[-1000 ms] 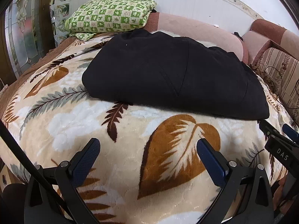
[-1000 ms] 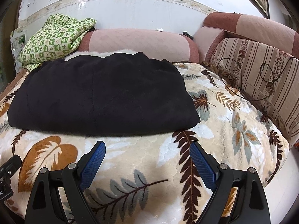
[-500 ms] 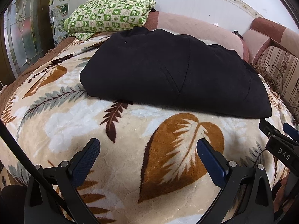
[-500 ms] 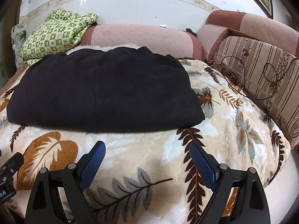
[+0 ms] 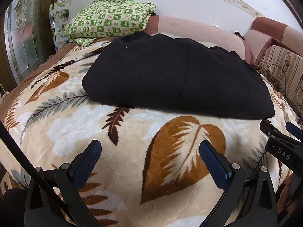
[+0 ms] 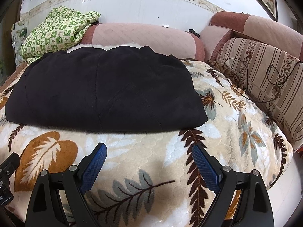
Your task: Fold large clothes
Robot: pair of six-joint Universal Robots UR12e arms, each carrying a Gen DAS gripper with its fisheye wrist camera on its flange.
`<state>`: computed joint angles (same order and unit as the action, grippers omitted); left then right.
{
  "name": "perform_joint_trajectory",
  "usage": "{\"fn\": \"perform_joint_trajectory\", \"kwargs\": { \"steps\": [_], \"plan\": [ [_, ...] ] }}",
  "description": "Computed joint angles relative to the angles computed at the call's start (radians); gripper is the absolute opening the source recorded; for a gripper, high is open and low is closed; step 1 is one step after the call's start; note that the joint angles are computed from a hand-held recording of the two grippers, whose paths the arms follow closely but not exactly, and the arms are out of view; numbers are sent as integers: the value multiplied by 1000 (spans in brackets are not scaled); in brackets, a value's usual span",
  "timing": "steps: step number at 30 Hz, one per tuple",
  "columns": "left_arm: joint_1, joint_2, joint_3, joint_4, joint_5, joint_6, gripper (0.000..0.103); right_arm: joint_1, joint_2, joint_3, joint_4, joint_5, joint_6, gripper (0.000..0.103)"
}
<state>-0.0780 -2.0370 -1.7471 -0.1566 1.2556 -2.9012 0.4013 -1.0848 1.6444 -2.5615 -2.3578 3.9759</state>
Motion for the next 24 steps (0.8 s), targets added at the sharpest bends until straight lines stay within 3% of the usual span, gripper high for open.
{"fn": "perform_joint_trajectory", "kwargs": {
  "steps": [24],
  "plan": [
    [-1,7,-15,28,-11,0,103,3,5,-7,7,-6,-15,94]
  ]
}}
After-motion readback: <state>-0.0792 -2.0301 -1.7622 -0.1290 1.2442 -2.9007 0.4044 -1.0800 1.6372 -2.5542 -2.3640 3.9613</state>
